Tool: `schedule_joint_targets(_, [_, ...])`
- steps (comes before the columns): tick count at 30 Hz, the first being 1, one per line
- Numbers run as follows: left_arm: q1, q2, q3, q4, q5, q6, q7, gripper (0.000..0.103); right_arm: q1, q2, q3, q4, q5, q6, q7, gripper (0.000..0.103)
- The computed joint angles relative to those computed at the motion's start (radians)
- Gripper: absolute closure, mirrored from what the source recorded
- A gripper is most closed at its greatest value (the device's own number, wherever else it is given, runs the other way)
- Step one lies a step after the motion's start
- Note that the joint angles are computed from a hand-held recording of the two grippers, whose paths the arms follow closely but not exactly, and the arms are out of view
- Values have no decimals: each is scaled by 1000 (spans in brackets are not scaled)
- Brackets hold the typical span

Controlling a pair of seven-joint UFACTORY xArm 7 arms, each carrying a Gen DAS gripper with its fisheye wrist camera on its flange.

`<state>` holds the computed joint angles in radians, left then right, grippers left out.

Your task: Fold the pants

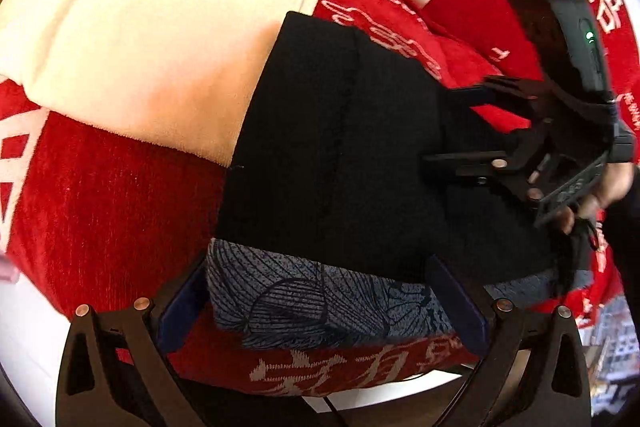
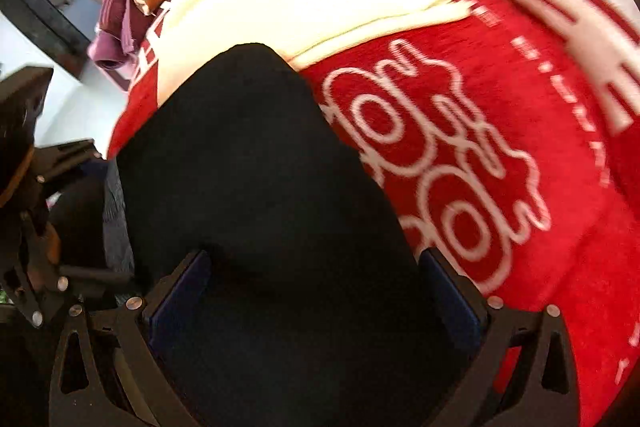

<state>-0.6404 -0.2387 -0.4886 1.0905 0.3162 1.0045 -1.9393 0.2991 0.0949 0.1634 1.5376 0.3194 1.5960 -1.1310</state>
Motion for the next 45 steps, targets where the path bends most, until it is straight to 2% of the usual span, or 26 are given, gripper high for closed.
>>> schedule_joint_targets(2, [-2, -54, 11, -61, -8, -73, 5, 0, -6, -4, -2, 21, 2, 46, -22, 19])
schedule_joint_targets(4, [8, -117, 17, -133, -15, -154, 12, 0, -21, -58, -13, -4, 12, 39, -76, 58])
schedule_joint_targets(5, [19, -138, 19, -156, -18, -184, 25, 0, -28, -80, -20, -18, 20, 33, -101, 69])
schedule_joint_targets(6, [30, -154, 20, -174, -22, -204, 43, 0, -38, -105, -31, -27, 45, 42, -128, 80])
schedule_joint_targets(7, [41, -167, 21, -187, -27, -221, 63, 0, -49, -130, -43, -34, 82, 59, -149, 81])
schedule_joint_targets(11, [80, -193, 11, -215, -41, -270, 132, 0, -63, -228, -74, -87, 151, 41, -240, 82])
schedule_joint_targets(14, [106, -150, 20, -207, -46, -374, 201, 0, -67, -273, -93, -118, 171, 24, -261, 83])
schedule_joint_targets(15, [93, -121, 33, -177, -39, -363, 223, 0, -68, -288, -98, -132, 178, 15, -261, 83])
schedule_joint_targets(16, [119, -83, 5, -124, -33, -311, 257, 1, -67, -292, -100, -135, 181, 9, -258, 83])
schedule_joint_targets(17, [120, -41, -5, -70, -23, -244, 281, 12, -67, -292, -102, -138, 183, 3, -250, 83])
schedule_joint_targets(18, [129, -13, -17, -41, -30, -218, 313, 25, -66, -284, -101, -133, 182, -2, -237, 83])
schedule_joint_targets(19, [99, -4, 13, -39, -36, -235, 308, 32, -67, -283, -100, -135, 171, -7, -223, 83])
schedule_joint_targets(21, [87, 2, 28, -39, -43, -283, 308, 55, -63, -291, -89, -157, 154, -53, -195, 82])
schedule_joint_targets(22, [83, 23, 26, -5, -32, -247, 322, 58, -62, -284, -85, -153, 149, -60, -160, 77])
schedule_joint_targets(24, [68, 100, 15, 118, 8, -103, 352, 63, -65, -276, -86, -136, 138, -67, -91, 71])
schedule_joint_targets(27, [30, 163, 40, 217, 14, 6, 371, 65, -87, -291, -100, -138, 127, -161, 6, 68])
schedule_joint_targets(29, [7, 167, 63, 236, 12, 21, 365, 66, -110, -294, -106, -151, 84, -245, 88, 65])
schedule_joint_targets(32, [-17, 186, 79, 272, 39, 32, 355, 66, -151, -312, -85, -249, -111, -426, 253, 60])
schedule_joint_targets(34, [-32, 206, 87, 321, 53, 64, 354, 67, -163, -311, -75, -307, -215, -485, 337, 60])
schedule_joint_targets(36, [-47, 227, 96, 360, 64, 87, 342, 67, -163, -320, -79, -362, -258, -516, 384, 60])
schedule_joint_targets(38, [-61, 243, 105, 396, 68, 110, 331, 67, -151, -392, -93, -455, -237, -600, 382, 60])
schedule_joint_targets(39, [-68, 252, 109, 417, 68, 127, 328, 67, -144, -419, -94, -478, -237, -595, 381, 60])
schedule_joint_targets(41, [-81, 266, 117, 444, 72, 142, 318, 67, -125, -472, -119, -508, -203, -538, 342, 59])
schedule_joint_targets(42, [-88, 280, 120, 466, 77, 153, 316, 67, -114, -508, -135, -530, -186, -491, 302, 55])
schedule_joint_targets(43, [-98, 299, 123, 497, 86, 169, 316, 67, -109, -551, -149, -561, -185, -476, 256, 51])
schedule_joint_targets(45, [-124, 347, 130, 573, 105, 207, 334, 68, -105, -636, -179, -608, -180, -459, 176, 51])
